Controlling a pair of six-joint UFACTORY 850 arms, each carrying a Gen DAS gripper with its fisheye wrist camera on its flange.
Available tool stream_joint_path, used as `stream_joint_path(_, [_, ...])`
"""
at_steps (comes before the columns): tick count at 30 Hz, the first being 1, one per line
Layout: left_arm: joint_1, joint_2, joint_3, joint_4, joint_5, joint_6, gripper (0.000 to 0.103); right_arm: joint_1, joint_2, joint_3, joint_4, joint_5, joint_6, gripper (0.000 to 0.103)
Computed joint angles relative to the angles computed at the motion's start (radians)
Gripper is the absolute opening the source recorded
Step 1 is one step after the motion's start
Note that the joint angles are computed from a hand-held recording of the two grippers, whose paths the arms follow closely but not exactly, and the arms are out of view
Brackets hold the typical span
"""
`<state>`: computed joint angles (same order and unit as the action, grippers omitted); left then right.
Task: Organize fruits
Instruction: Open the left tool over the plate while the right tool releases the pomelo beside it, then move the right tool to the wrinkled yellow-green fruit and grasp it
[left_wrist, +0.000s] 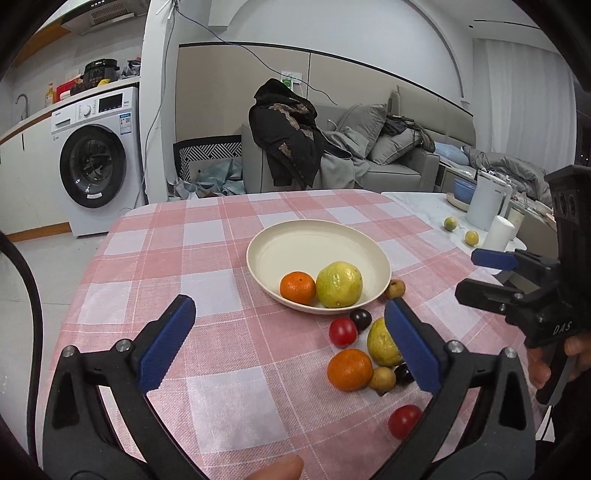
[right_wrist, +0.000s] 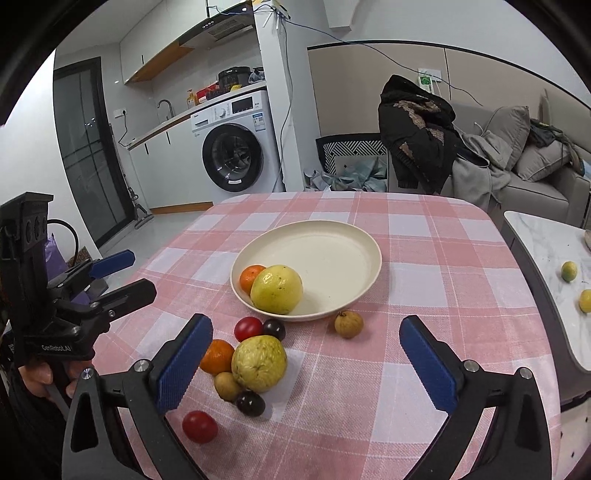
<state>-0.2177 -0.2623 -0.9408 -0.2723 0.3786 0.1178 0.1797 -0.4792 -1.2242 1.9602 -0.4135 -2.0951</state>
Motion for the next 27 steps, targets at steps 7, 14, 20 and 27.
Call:
stream_joint_path(7, [-0.002, 0.043, 0.059, 0.023, 0.068, -0.057, 0.102, 0.0, 0.015, 0.027, 0.03, -0.036, -0.056, 0.103])
stream_joint_path(14, [-0.007, 0.034, 0.07, -0.003, 0.107, -0.037, 0.102, 0.009, 0.007, 0.033, 0.029, -0.017, -0.09, 0.103])
stream_joint_path(20, [-0.02, -0.008, 0.046, -0.062, 0.109, 0.024, 0.102, 0.011, -0.004, 0.024, -0.012, -0.015, -0.046, 0.103])
stream_joint_path(27, [-0.028, -0.039, 0.029, -0.098, 0.12, 0.065, 0.102, 0.019, -0.027, 0.003, -0.045, 0.013, 0.008, 0.103])
